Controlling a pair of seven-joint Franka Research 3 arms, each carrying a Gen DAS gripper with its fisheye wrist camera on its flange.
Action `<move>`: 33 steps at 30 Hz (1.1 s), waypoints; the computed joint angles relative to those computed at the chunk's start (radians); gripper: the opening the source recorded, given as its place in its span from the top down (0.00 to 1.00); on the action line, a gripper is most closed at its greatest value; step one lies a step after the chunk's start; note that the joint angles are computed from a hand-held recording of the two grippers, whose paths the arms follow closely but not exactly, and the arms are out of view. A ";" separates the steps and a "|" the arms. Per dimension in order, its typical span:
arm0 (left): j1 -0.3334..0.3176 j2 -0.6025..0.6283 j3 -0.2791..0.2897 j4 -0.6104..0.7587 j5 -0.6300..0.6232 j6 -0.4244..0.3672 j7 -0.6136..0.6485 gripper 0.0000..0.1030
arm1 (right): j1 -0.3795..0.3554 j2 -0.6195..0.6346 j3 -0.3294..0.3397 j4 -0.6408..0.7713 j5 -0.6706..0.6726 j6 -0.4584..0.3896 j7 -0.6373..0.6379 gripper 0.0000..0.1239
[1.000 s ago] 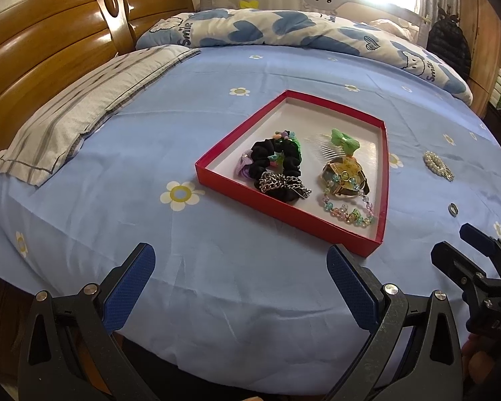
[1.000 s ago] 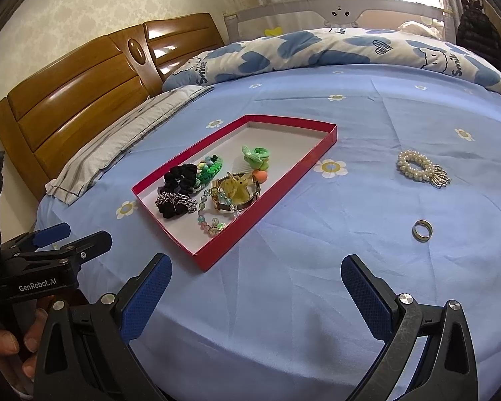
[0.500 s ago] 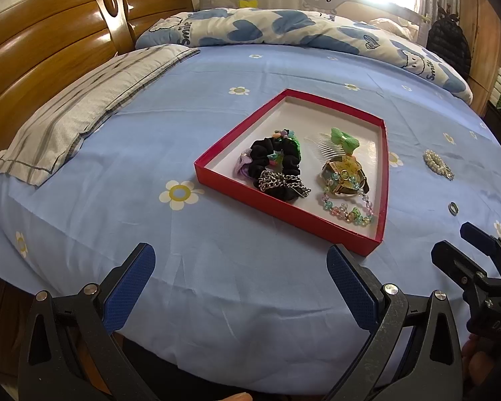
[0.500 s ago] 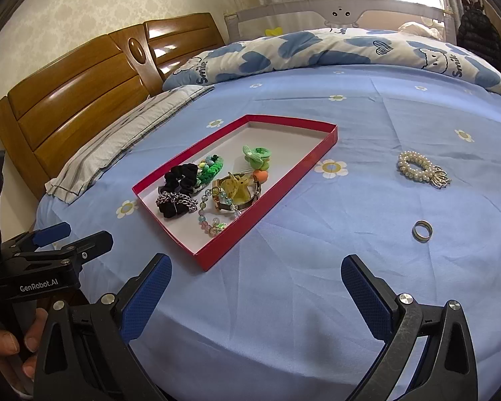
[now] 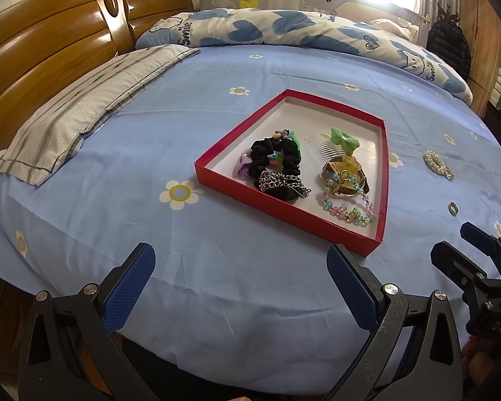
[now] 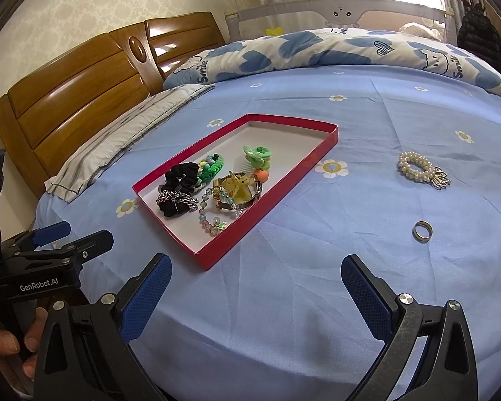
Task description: Organize jewelry
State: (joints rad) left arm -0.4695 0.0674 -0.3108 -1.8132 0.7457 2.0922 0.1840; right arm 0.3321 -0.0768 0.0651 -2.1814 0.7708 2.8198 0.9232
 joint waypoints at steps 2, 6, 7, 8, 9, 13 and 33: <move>0.000 0.000 0.000 0.000 -0.002 0.000 0.002 0.00 | 0.001 -0.001 -0.001 0.000 0.004 0.000 -0.004 0.17; 0.000 0.002 0.000 0.004 -0.003 -0.002 0.006 0.00 | 0.001 0.000 0.000 -0.001 0.005 0.002 -0.005 0.17; 0.000 0.002 0.001 0.004 -0.004 -0.002 0.006 0.00 | 0.001 0.000 0.000 -0.001 0.005 0.002 -0.005 0.17; 0.000 0.002 0.001 0.003 -0.005 -0.001 0.007 0.00 | 0.001 0.000 -0.001 0.000 0.005 0.000 -0.005 0.17; 0.000 0.003 0.001 0.005 -0.005 -0.003 0.008 0.00 | 0.001 0.000 0.000 0.000 0.005 0.000 -0.005 0.17; -0.001 0.003 0.001 0.005 -0.008 -0.005 0.007 0.00 | 0.001 0.000 0.000 0.000 0.005 0.000 -0.004 0.17; -0.001 0.004 0.001 0.004 -0.004 -0.013 0.008 0.00 | 0.002 -0.002 0.001 -0.002 -0.009 0.000 0.009 0.17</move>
State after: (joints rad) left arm -0.4708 0.0718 -0.3101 -1.8089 0.7422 2.0793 0.1919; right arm 0.3336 -0.0784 0.0657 -2.1836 0.7621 2.8198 0.9319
